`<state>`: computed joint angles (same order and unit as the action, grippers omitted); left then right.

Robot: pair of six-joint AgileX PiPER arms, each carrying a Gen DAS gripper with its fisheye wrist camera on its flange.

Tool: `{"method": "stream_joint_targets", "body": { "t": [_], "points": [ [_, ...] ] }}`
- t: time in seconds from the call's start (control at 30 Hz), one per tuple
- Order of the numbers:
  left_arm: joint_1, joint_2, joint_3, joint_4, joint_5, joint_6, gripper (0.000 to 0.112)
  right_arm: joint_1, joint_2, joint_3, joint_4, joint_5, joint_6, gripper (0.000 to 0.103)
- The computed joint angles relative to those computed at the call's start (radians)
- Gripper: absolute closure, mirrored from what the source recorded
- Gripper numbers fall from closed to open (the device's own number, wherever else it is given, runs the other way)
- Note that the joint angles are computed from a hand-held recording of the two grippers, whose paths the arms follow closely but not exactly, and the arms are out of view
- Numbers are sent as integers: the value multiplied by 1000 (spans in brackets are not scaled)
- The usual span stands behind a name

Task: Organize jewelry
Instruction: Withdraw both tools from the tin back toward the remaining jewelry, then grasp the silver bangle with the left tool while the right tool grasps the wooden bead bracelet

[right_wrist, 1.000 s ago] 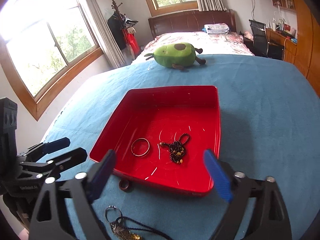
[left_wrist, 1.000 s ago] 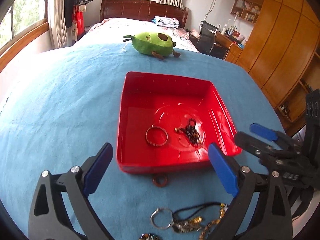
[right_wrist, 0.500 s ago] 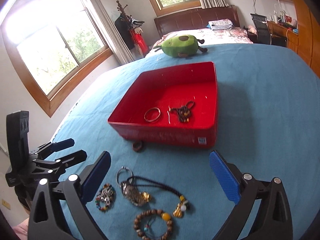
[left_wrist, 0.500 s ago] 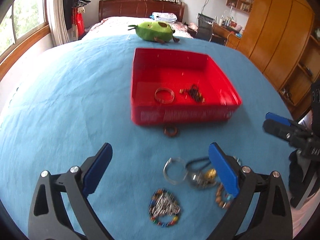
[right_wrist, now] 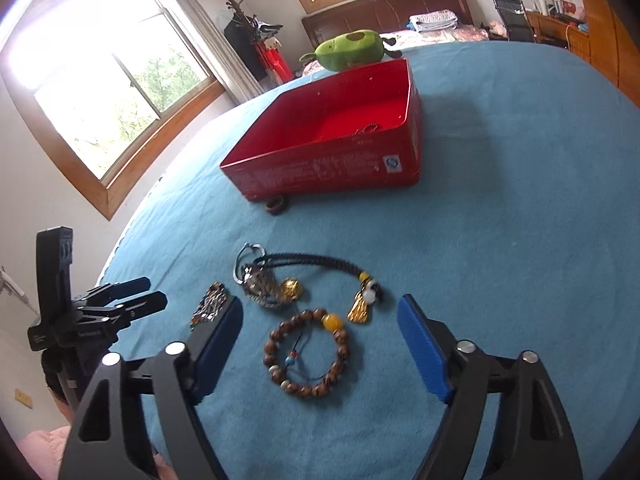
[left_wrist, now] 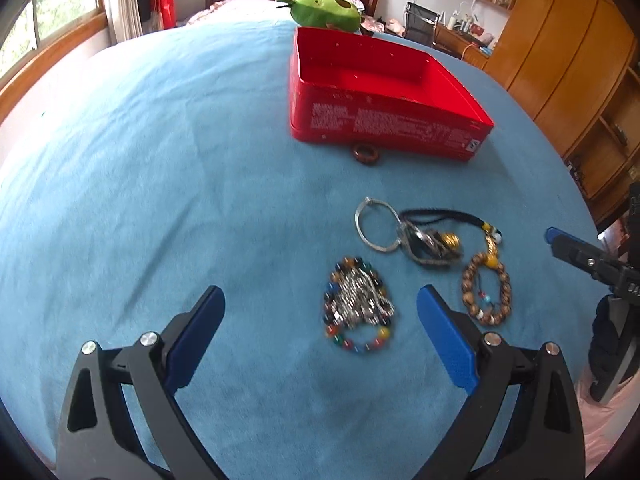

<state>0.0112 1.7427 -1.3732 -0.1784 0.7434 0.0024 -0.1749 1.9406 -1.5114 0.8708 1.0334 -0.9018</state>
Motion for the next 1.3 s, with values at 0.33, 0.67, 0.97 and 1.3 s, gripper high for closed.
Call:
{"method": "stream_joint_targets", "body": {
  "t": [0.33, 0.67, 0.97, 1.3],
  "points": [
    [-15, 35, -20, -40, 65, 7, 18, 9, -12, 35, -20, 5, 4, 39],
    [7, 68, -44, -20, 67, -41, 18, 47, -5, 44, -118, -12, 58, 41],
    [-2, 56, -12, -15, 35, -36, 18, 84, 20, 49, -191, -36, 98, 48],
    [-23, 95, -81, -27, 64, -44, 18, 145, 30, 57, -286, -137, 156, 78]
  ]
}}
